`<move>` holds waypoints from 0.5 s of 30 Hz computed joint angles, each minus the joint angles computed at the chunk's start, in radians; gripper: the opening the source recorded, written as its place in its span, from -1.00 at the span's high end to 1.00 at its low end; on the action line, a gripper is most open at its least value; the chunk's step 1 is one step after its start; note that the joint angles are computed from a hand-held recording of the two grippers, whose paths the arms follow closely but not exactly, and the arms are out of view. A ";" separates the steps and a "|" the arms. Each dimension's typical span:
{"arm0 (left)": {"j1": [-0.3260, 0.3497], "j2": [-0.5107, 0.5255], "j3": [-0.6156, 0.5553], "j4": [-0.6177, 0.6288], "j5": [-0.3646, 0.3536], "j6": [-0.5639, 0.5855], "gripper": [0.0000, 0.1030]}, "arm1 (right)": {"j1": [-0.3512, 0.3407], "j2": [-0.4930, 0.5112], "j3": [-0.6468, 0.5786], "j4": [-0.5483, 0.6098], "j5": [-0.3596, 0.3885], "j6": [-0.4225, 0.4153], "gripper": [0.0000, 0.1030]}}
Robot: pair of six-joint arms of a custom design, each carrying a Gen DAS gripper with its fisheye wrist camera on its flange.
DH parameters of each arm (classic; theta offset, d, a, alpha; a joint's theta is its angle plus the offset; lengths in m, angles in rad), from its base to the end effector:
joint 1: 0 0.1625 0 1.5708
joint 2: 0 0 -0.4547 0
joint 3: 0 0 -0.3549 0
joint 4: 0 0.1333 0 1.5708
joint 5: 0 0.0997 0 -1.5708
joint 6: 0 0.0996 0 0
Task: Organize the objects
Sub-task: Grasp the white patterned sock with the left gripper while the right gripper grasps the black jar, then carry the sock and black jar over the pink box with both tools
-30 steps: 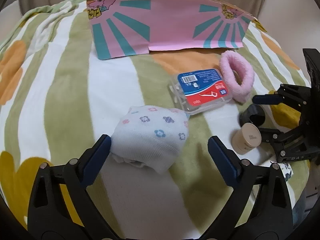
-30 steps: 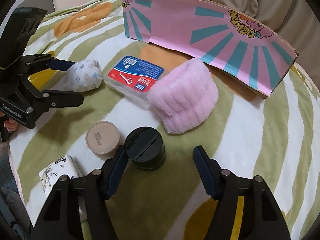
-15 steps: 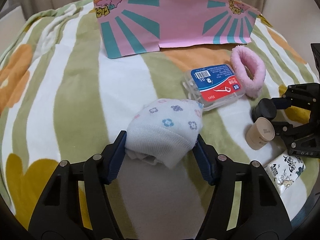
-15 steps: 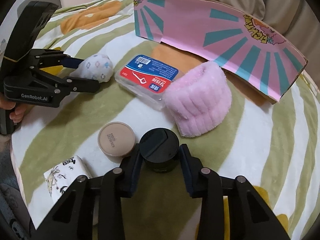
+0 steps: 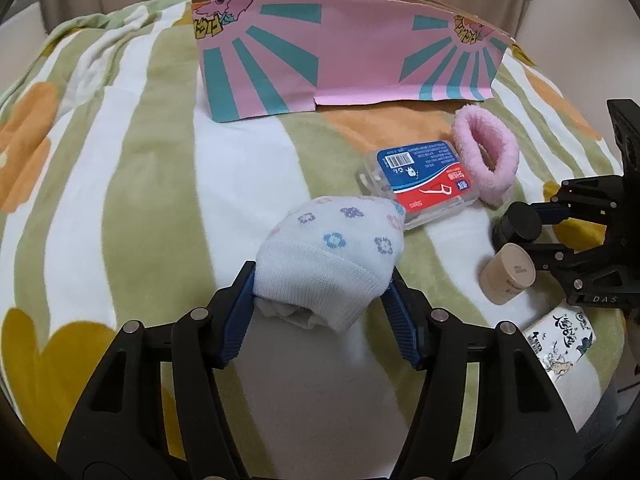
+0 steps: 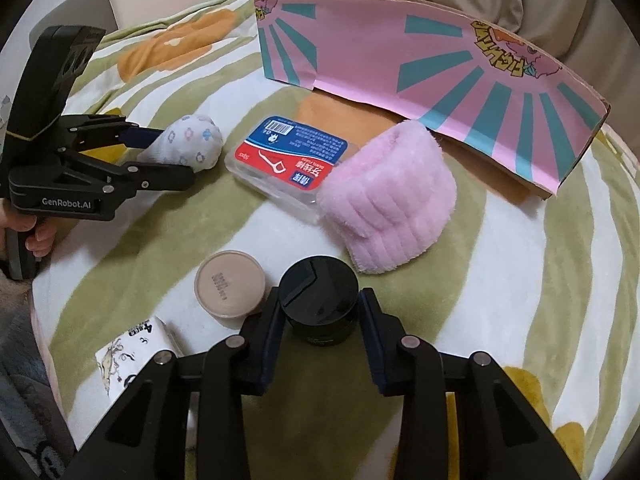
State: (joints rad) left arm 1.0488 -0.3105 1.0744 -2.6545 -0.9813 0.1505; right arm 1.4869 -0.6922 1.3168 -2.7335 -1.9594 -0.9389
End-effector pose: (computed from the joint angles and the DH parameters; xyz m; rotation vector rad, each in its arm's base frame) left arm -0.2403 -0.7961 0.0087 0.7284 2.4648 -0.5508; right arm 0.0306 -0.7761 0.2171 0.9216 -2.3531 0.3638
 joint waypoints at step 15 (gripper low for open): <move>-0.056 -0.003 -0.086 0.157 -0.018 0.000 -0.10 | 0.026 -0.022 -0.072 0.150 -0.025 0.063 0.34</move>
State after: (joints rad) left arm 0.9927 -0.3131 0.9882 -2.4974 -0.9992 0.1509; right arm 1.5134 -0.7144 1.2447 -2.5836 -1.9847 -0.8762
